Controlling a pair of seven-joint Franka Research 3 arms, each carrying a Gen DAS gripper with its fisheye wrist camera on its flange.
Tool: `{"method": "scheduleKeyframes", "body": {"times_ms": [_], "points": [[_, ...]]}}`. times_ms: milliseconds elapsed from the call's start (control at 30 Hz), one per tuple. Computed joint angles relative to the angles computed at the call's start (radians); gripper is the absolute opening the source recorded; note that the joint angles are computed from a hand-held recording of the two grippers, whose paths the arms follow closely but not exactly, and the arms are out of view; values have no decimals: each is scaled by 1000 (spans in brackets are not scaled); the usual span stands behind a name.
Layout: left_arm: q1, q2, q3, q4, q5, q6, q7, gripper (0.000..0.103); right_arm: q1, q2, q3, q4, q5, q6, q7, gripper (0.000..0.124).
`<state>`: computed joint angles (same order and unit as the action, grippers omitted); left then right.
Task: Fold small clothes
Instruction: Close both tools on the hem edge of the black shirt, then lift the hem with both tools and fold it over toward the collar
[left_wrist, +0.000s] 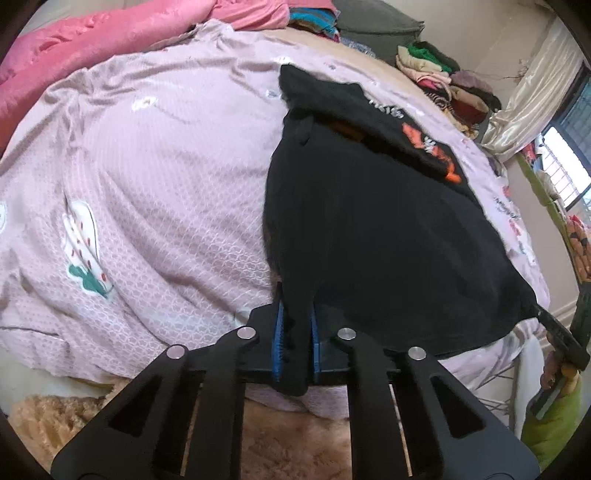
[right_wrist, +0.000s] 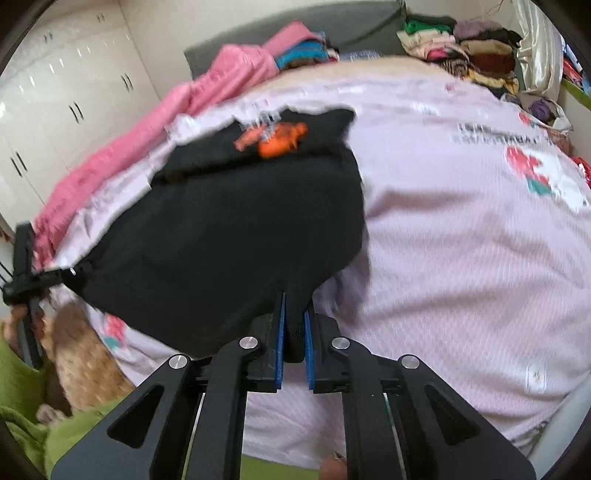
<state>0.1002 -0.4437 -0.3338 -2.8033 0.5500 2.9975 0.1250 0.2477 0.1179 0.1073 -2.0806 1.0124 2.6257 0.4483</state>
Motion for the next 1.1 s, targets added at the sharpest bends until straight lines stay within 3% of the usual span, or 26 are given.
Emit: {"method": "scheduleKeyframes", "body": {"times_ms": [233,567,800,1100], "points": [[15,-51,16,-3,-16,59,25,3,-7,-14,7,49,200,11,-150,8],[123,-79,-18,47,-38,89,68,3,-11,17,3,140,357,16,-220,8],[225,-56,-77,124,-2,85,54,3,-17,78,18,247,402,30,-203,8],[291,32,-73,242,84,83,14,3,-25,181,50,402,334,64,-118,8]]}}
